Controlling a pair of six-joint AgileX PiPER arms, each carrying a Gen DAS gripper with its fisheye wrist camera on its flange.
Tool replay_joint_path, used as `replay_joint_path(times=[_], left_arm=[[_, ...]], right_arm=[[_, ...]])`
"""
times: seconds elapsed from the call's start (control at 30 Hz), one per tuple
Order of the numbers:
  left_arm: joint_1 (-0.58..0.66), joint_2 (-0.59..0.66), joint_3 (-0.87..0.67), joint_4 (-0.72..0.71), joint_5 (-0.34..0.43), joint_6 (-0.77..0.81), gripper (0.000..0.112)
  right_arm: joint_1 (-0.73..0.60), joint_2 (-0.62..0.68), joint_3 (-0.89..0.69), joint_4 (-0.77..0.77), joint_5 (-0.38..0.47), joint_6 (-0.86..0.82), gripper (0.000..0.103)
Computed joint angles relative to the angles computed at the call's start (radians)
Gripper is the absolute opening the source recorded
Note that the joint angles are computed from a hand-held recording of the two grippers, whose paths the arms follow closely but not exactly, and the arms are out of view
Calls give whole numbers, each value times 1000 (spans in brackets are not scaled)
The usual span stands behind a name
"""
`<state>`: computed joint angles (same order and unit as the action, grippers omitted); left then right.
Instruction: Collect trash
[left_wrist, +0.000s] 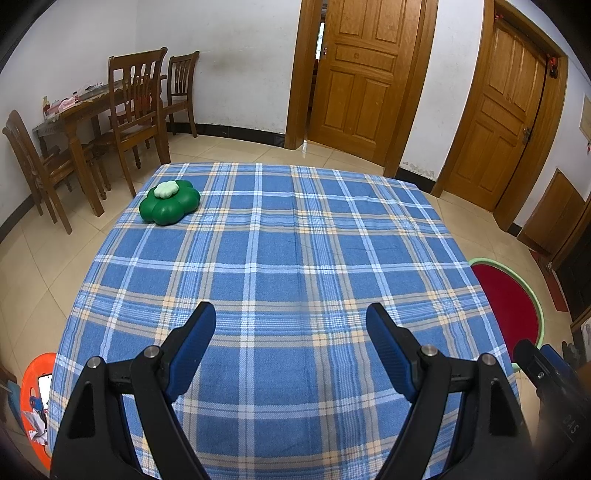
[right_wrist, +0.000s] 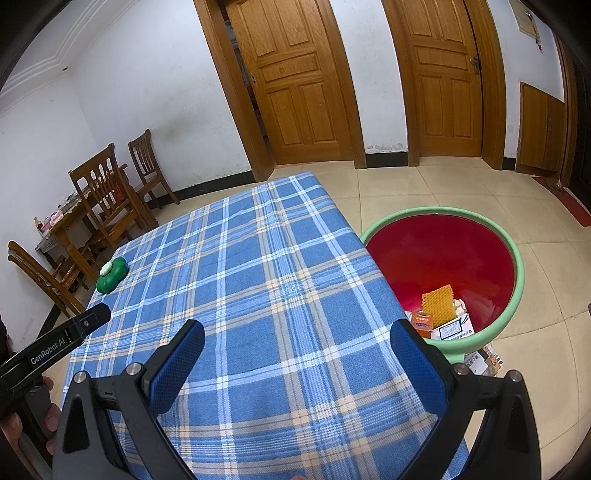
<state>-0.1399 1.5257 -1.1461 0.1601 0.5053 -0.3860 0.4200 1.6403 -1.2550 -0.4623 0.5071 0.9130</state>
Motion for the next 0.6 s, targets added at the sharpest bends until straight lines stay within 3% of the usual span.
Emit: replay_joint_path(times=[0.6], left_arm=[[7, -42, 11, -1, 3, -3, 83]], right_arm=[[52, -40, 18, -79, 16, 82, 102]])
